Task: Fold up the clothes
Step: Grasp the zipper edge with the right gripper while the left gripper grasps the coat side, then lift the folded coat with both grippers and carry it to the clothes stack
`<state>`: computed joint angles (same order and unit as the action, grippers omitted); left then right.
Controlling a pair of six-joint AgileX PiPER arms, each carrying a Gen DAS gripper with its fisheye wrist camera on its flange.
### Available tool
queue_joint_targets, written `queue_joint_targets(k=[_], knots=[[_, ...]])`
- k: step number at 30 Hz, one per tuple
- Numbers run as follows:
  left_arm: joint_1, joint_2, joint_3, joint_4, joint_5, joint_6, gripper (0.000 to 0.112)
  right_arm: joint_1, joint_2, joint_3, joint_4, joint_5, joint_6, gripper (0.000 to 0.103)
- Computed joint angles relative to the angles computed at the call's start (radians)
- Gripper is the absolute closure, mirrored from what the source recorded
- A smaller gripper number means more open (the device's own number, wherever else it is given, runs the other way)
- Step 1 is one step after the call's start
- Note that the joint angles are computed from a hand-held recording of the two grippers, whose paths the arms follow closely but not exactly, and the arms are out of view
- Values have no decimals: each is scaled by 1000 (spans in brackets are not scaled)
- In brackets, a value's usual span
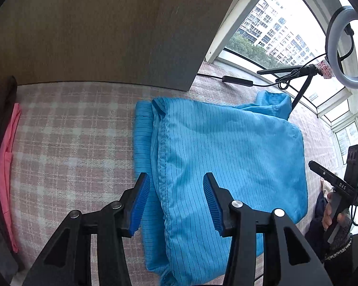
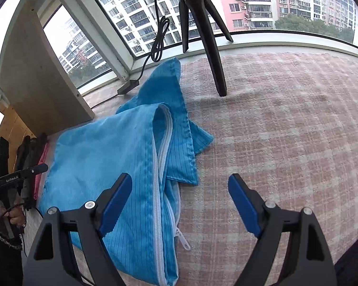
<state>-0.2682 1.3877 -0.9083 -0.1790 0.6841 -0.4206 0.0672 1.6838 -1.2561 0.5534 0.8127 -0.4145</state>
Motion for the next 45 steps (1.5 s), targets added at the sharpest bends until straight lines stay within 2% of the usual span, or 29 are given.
queue_joint_targets(k=[5,11,14,15,17,19,21,26,27,30,31,33,34,35,36,37,39,42,45], knots=[[-3,74,-53,61,8,-33,65,81,95,-70,-101,-2,79,21],[80,166,-95,9,-10,60,62,108,186,-145,-132,3,81,21],[114,221,-125,-53,-14,135,62,102,218,-195,-121,42,42,20],[118,239,-136,-73,-9,156,62,102,225,-204,-116,51,22,18],[114,267,-158,-92,-2,176,60,106,237,-218,-105,64,-26,8],[100,274,-166,-81,-8,181,54,111,237,-209,-92,59,-78,3],[81,281,-175,-45,-8,164,54,115,232,-194,-77,39,-130,3],[22,274,-162,59,-39,101,55,97,238,-184,-2,18,-189,3],[8,274,-162,88,-41,83,60,100,238,-186,-2,18,-194,3],[-3,268,-149,84,-60,101,82,103,238,-187,20,28,-230,12],[-2,265,-143,68,-69,118,91,99,238,-186,41,38,-254,18],[-22,256,-120,91,-110,116,102,88,241,-184,91,51,-290,39],[-32,252,-108,104,-130,114,104,74,254,-191,135,77,-304,58],[-42,248,-97,118,-151,110,105,62,267,-198,176,104,-316,73],[-52,244,-86,132,-171,106,106,53,281,-203,210,130,-329,79],[-52,239,-79,125,-182,105,107,48,291,-203,237,145,-341,83],[-49,232,-72,105,-196,108,108,62,279,-179,251,115,-361,88],[-42,213,-65,49,-207,133,108,90,238,-149,233,65,-354,91],[-54,142,-58,69,-197,91,109,106,166,-97,267,26,-382,92]])
